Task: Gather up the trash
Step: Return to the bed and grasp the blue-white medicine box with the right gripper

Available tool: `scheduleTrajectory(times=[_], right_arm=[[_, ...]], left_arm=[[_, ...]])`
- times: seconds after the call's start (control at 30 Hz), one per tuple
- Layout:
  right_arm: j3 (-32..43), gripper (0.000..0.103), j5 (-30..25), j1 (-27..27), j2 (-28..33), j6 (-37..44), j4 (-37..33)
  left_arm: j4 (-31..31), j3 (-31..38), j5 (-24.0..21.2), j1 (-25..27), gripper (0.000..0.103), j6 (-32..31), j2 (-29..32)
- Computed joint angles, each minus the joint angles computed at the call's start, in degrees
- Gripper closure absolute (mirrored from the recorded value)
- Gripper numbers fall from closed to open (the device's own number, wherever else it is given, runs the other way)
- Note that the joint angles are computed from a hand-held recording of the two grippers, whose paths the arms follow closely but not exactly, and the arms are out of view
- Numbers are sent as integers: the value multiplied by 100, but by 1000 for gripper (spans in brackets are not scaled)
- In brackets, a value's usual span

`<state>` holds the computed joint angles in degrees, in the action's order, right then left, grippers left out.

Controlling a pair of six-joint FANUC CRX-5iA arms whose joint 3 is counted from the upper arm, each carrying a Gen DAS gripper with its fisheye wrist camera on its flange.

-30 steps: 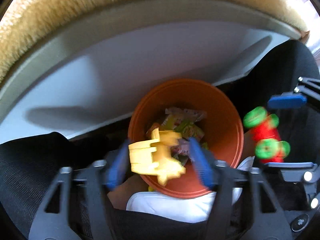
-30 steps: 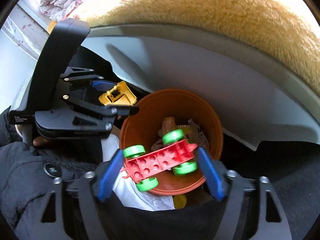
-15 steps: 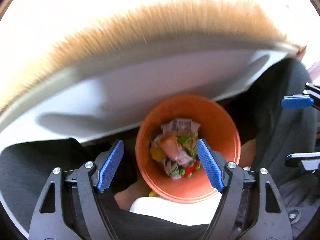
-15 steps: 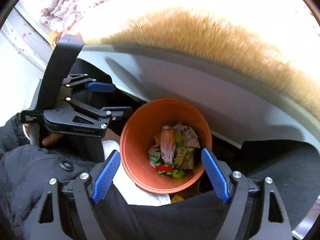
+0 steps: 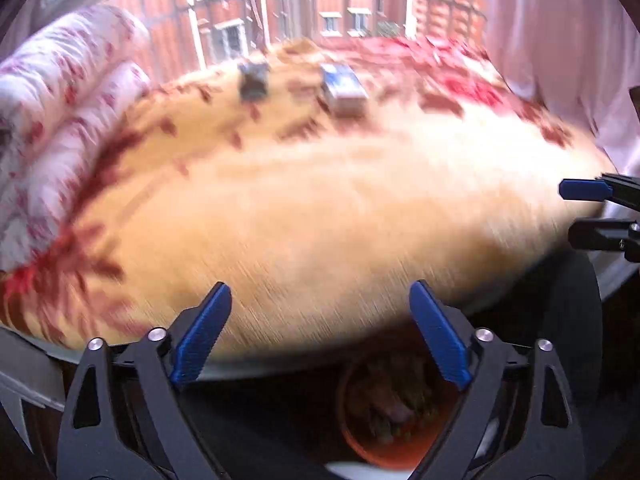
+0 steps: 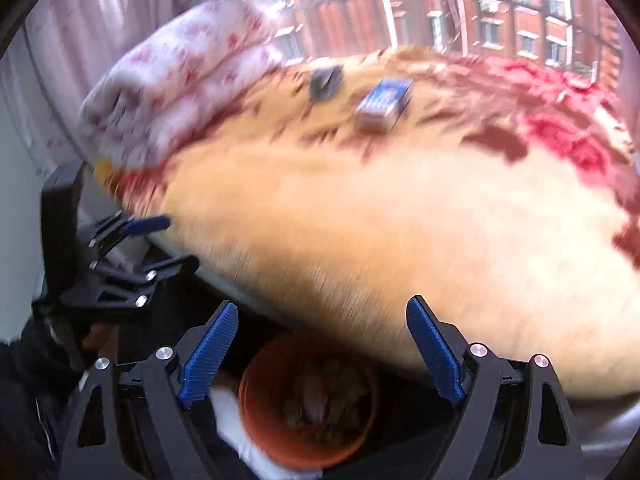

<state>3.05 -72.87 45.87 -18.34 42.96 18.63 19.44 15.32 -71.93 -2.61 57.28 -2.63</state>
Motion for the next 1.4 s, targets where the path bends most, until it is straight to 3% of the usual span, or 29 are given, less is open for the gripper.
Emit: scheduleTrajectory(times=[0.23,0.53,0.8,1.07,1.4], right_arm=[[545,14,466,-708,714,124,453],[1426,10,887,-1437,1848,153,348],[2305,10,752,-1755,2785,187,165],[3262,10,503,-1946,3661,221,28],[4744,10,-272,-2212,4840,113,-206]], left_arm=[[-243,963,398,-153,13,586,787],[-532,2072,257,-265,13,1193,1756],[-529,2785,178,-310,13,1332,2400],[-294,2696,319,-196,13,1508,2482],[-134,2536,425,-174,13,1392,2456]])
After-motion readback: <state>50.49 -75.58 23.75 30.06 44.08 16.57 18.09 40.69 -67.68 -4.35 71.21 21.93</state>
